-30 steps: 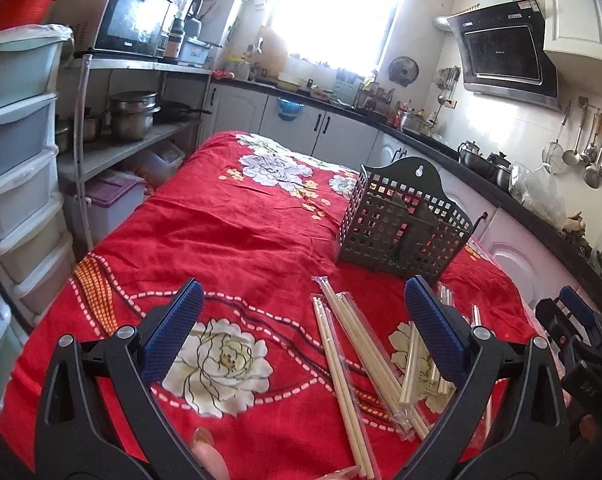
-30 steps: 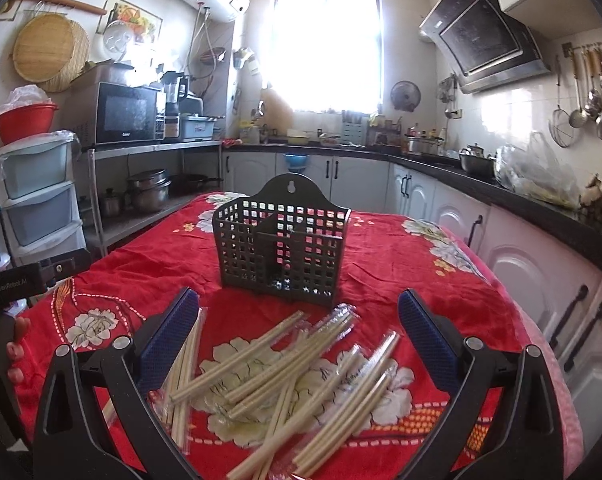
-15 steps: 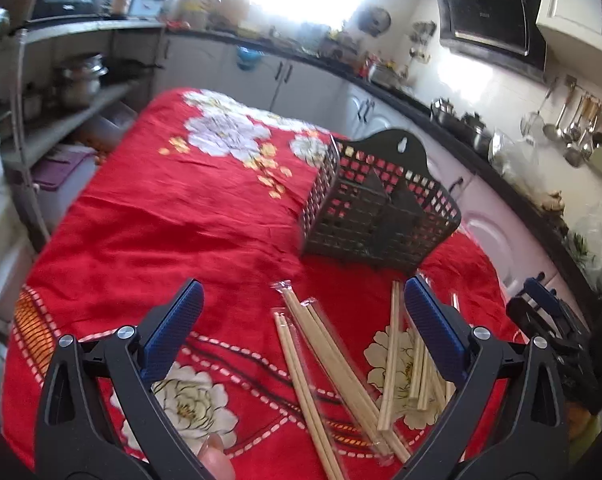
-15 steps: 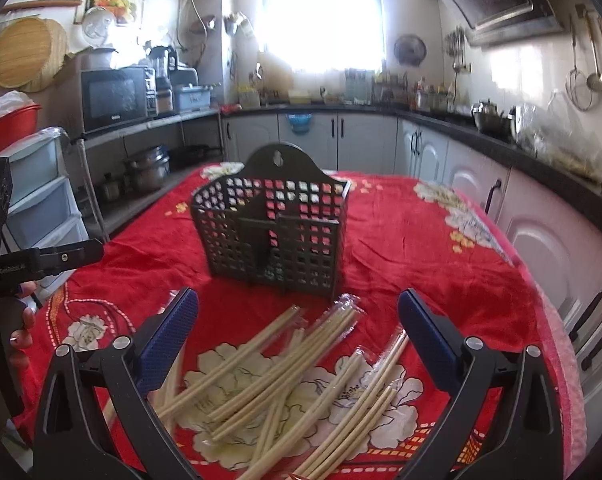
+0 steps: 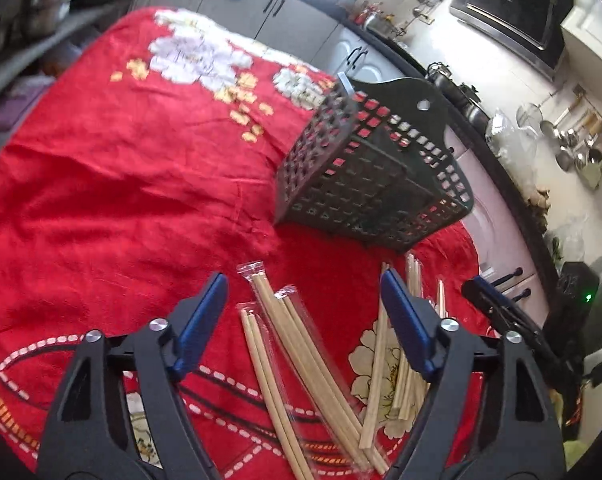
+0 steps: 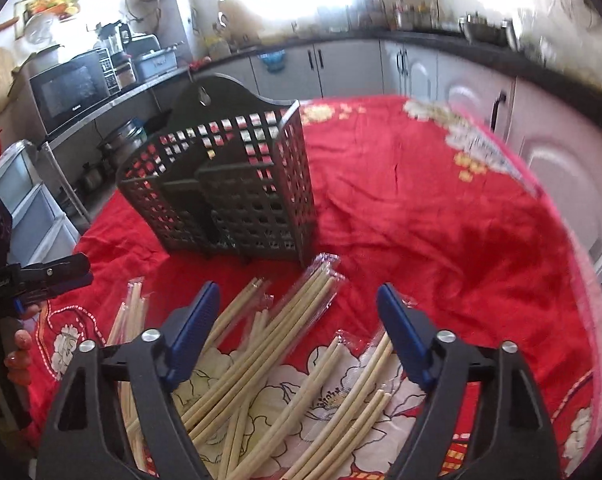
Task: Organize utensils
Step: 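Lower both grippers toward the wooden chopsticks in front of the grey caddy, then close the left gripper on a chopstick while the right gripper closes on another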
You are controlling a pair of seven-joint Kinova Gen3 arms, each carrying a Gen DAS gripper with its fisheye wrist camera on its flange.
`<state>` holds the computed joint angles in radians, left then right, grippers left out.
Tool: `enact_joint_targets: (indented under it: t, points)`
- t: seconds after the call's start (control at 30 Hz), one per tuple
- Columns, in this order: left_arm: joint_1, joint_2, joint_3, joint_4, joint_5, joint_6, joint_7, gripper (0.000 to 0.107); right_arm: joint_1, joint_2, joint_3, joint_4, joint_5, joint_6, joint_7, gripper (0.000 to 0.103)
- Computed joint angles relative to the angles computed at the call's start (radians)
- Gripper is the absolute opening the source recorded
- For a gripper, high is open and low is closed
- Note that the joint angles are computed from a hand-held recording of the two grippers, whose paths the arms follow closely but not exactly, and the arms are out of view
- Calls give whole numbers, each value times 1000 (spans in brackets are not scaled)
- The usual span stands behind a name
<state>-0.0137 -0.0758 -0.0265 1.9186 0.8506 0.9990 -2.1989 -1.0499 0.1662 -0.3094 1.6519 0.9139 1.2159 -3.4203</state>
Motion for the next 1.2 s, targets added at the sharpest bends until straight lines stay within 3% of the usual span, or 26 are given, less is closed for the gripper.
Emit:
enact_joint_targets:
  t: [0.23, 0.33, 0.67, 0.97, 1.2]
  points:
    - [-35, 108, 10, -53, 24, 95, 14, 50, 57, -15, 14, 25, -70, -103, 34, 57]
    - [-46, 143, 28, -70, 10, 111, 40, 49, 74, -24, 16, 36, -86, -132, 32, 53]
    - [-39, 185, 72, -97, -33, 65, 105, 48, 162, -48, 32, 76, -188, -266, 80, 47]
    - [-16, 189, 89, -98, -71, -5, 119, 26, 244, -51, 59, 117, -292, -421, 123, 39]
    - [-12, 193, 92, -94, -86, -38, 124, 7, 266, -72, 67, 165, -292, -494, 80, 23]
